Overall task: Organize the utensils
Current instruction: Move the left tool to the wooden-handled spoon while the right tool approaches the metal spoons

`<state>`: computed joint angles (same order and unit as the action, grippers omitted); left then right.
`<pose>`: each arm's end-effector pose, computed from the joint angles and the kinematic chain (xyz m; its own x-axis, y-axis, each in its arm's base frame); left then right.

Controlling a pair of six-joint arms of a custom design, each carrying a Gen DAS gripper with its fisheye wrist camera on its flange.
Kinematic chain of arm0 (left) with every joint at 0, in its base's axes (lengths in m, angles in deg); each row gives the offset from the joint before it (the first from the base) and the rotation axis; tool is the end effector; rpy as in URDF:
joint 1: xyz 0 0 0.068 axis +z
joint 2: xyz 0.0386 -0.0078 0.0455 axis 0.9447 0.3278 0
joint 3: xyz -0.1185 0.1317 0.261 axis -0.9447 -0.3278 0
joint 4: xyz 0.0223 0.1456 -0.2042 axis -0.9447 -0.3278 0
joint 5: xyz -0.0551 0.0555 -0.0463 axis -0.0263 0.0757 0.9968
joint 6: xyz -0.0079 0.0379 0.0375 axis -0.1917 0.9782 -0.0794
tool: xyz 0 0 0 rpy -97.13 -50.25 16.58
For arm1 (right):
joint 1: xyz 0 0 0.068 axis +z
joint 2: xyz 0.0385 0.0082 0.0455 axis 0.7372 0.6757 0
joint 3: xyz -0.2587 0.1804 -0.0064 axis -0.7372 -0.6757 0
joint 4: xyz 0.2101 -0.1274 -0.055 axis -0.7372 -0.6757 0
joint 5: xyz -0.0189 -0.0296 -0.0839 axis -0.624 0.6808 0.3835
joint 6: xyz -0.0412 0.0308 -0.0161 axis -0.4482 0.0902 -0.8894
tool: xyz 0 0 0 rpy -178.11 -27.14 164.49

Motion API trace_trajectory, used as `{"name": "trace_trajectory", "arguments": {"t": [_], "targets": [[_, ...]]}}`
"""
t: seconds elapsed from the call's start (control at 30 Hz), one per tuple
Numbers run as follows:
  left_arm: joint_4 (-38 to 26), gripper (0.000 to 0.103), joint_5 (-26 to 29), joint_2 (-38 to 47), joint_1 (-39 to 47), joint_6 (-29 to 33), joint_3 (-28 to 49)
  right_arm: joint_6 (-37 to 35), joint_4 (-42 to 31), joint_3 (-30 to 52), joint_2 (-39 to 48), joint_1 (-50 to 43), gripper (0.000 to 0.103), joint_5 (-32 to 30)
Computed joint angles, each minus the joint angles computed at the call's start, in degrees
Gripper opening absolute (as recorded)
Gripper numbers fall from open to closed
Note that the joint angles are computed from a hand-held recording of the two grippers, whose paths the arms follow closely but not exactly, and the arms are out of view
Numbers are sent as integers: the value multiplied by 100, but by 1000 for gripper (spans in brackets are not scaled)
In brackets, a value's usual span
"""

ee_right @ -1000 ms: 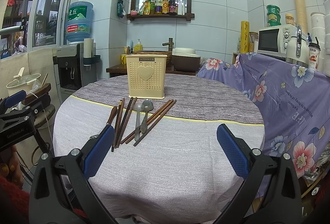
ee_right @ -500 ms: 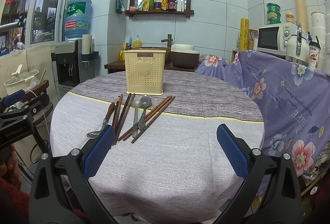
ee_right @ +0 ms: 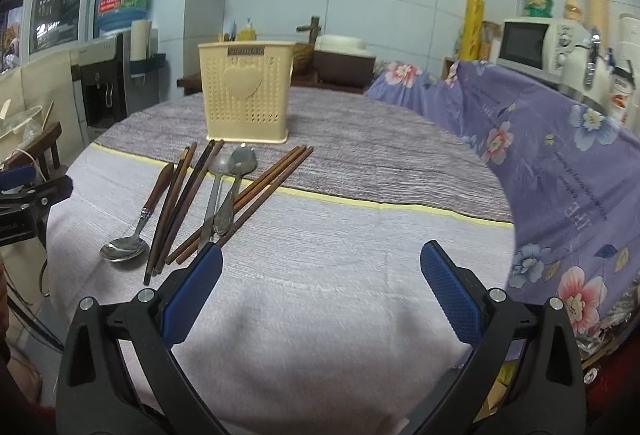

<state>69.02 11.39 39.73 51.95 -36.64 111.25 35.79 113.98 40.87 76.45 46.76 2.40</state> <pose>0.2865 -0.1003 0.1678 -0.5170 0.2422 -0.8210 0.4018 0.9156 0.0171 0.1906 -0.0135 0.1687 -0.5274 0.1142 -0.8419 0.3300 0.9406 -0.0792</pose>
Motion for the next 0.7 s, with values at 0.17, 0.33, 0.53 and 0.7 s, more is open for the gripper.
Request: {"name": "trace_trajectory", "arguments": {"t": [0.17,0.33,0.53,0.7], "targets": [[-1664,91,476,644,35,71,1455,-336,-334,982,992,-35,98,-205],[-2523,72,356,1101,-209,143,2272,-315,-572,1583,1413,-99,98,-345],[-3491,53,407,1665,-308,-19,3114,-102,-891,1912,1695,-319,98,-764],[-3718,44,235,1881,-420,-173,3425,-38,-907,1899,1677,-408,98,-842]]}}
